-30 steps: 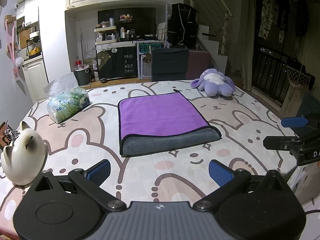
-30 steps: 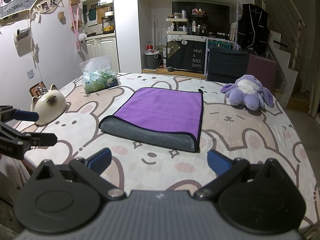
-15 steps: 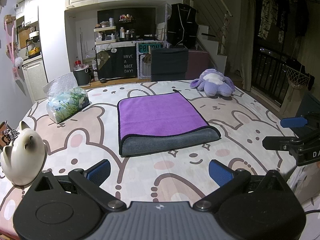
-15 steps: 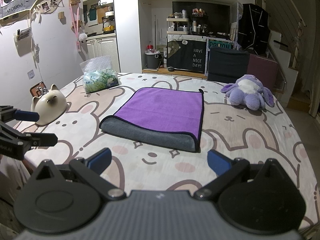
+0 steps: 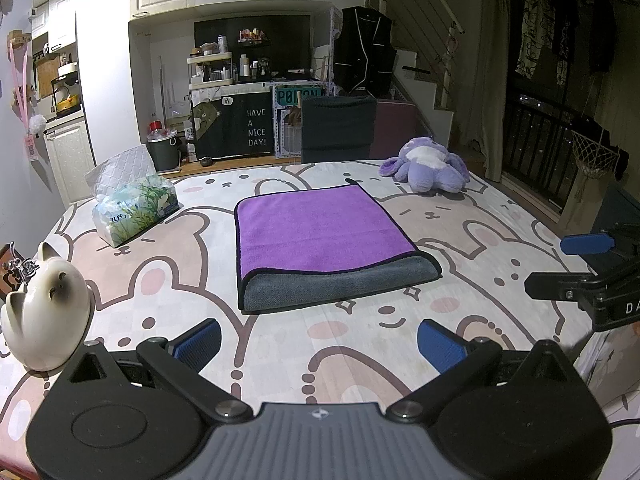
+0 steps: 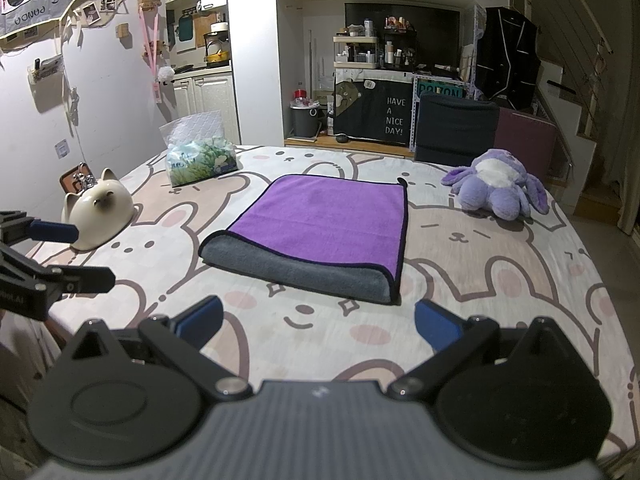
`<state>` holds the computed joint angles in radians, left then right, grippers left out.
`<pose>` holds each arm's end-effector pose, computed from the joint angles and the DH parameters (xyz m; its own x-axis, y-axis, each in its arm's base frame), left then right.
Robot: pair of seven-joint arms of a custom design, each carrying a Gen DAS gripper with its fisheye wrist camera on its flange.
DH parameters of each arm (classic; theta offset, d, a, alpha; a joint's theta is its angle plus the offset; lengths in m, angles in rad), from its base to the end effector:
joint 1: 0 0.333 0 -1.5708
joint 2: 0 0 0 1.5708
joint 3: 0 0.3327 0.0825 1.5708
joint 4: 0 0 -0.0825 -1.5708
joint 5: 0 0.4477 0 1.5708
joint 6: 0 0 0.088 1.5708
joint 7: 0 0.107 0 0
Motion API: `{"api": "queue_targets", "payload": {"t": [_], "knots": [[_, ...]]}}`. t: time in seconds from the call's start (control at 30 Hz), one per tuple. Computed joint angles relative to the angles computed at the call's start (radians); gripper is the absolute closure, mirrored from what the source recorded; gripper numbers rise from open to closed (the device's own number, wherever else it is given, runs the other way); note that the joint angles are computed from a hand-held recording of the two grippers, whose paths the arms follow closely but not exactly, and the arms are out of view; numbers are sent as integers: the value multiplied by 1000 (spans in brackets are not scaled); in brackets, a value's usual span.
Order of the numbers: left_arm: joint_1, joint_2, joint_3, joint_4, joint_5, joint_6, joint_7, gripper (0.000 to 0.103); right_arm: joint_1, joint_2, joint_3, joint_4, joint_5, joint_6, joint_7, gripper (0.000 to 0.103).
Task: Fold towel
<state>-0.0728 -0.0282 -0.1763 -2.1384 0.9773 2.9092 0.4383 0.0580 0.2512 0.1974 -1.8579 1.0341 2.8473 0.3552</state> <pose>0.5920 -0.2034 0.4736 0.0050 -0.9999 0.0089 -0.6097 -0.0102 -0.7926 0.7031 0.1267 0.4348 0.5396 -0.8406 -0.0469 -0.5271 -0.2938 -0.7974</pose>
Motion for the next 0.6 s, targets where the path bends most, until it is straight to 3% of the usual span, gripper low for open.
{"api": "queue_targets", "payload": {"t": [0.47, 0.6], "knots": [[-11, 8, -3, 16, 22, -29, -37, 0, 2, 0, 3, -3, 9, 10, -6, 0], [-5, 0, 4, 5, 25, -6, -34, 0, 1, 0, 6, -3, 9, 16, -8, 0]]}}
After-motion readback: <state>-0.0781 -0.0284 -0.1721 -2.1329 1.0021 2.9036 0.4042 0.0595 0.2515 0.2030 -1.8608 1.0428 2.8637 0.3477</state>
